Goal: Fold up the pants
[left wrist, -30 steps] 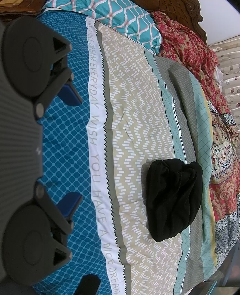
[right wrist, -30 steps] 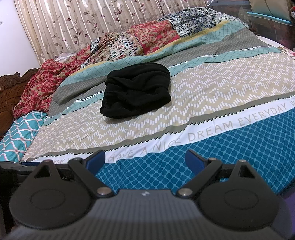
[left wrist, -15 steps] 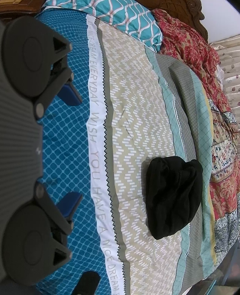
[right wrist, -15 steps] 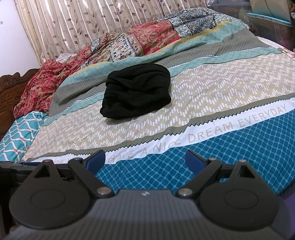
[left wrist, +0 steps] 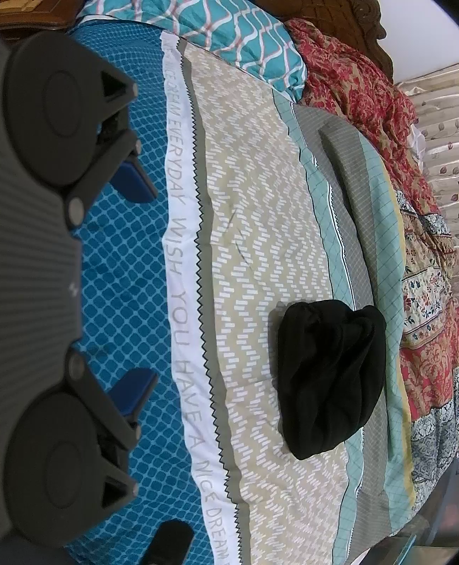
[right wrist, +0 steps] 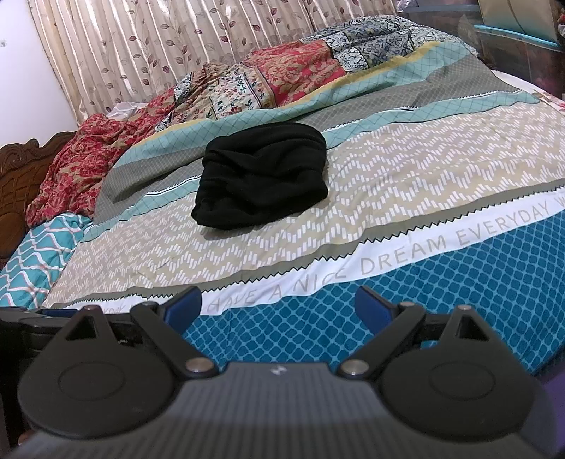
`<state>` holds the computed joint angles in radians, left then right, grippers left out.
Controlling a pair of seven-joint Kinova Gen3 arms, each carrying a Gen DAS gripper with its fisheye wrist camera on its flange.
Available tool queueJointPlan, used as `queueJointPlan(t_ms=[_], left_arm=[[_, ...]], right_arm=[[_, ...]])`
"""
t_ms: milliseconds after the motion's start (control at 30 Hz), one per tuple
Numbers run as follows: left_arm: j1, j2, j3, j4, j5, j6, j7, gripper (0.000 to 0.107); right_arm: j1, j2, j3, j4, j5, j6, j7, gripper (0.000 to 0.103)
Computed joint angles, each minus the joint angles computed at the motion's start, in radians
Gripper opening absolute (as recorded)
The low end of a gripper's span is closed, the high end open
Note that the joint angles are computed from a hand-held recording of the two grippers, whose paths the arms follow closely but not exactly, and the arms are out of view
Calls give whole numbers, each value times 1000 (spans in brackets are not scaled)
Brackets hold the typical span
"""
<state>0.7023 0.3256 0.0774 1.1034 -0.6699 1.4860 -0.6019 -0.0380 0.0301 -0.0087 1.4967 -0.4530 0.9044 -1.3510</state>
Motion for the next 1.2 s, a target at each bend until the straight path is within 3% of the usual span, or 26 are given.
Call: queueJointPlan(t_ms=[1200], left_arm=[[-3, -2, 2, 6, 8, -4, -7, 103]], right_arm=[[-3, -8, -3, 19, 10, -27, 11, 95]])
